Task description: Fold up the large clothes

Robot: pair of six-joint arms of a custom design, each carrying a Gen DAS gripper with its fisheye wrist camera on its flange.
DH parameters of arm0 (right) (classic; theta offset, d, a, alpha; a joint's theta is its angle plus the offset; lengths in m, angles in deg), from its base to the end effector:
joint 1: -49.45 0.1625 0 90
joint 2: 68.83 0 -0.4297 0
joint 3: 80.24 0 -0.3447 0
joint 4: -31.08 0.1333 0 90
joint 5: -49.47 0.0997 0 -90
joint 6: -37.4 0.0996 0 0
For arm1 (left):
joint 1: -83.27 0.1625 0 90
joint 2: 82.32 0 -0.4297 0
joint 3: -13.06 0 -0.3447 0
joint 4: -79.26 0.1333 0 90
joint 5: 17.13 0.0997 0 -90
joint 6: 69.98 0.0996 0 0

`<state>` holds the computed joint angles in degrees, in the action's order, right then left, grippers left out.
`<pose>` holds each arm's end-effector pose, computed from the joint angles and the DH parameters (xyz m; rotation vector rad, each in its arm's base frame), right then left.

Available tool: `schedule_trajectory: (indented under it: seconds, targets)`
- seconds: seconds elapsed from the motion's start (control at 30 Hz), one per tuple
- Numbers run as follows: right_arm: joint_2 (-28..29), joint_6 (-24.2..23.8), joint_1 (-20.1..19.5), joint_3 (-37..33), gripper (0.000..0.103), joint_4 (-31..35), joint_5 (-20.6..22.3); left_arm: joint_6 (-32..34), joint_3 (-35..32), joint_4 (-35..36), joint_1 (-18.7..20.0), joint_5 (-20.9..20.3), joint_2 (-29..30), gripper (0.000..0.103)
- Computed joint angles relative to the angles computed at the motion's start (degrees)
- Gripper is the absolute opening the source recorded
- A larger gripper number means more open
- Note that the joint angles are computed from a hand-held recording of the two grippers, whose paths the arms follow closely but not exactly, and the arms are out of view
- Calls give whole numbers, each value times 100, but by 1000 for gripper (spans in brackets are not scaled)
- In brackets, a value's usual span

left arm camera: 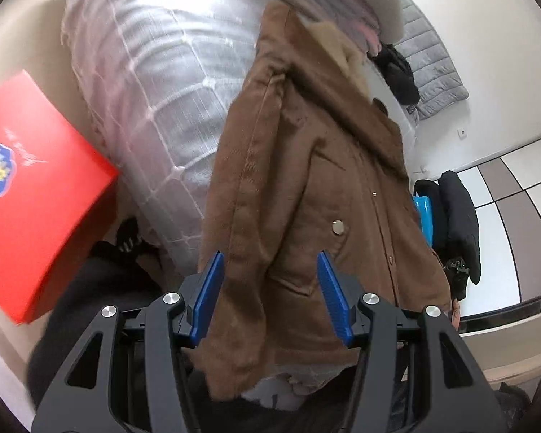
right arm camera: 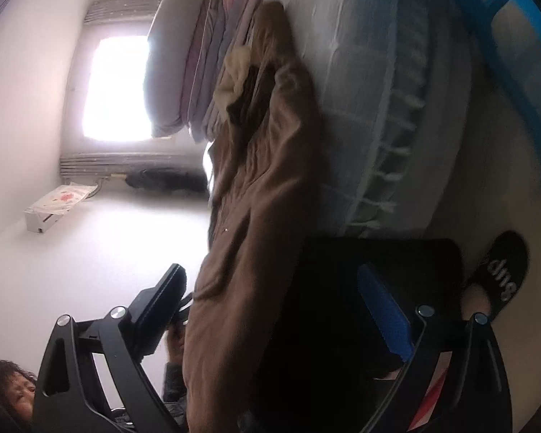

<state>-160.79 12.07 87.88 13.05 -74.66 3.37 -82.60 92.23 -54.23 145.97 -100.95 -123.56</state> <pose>-0.2223 -0.4347 0.5392 0.4519 2.5105 -0.8906 -0.1948 -0.6915 0.1450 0.3839 3.0430 -0.1965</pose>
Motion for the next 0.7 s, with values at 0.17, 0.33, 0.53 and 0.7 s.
schedule_trajectory:
  seconds: [0.17, 0.33, 0.53, 0.7]
  targets:
    - [311, -50, 204, -192, 92, 167, 156, -79, -23, -83, 25, 79, 144, 51]
    - [537, -193, 388, -378, 92, 287, 332, -91, -237, 147, 216, -300, 256, 55]
    - [399, -528, 452, -138, 82, 135, 684, -133, -663, 1334, 303, -510, 619, 68]
    - [195, -516, 394, 125, 30, -148, 581, -181, -354, 609, 163, -41, 504, 68]
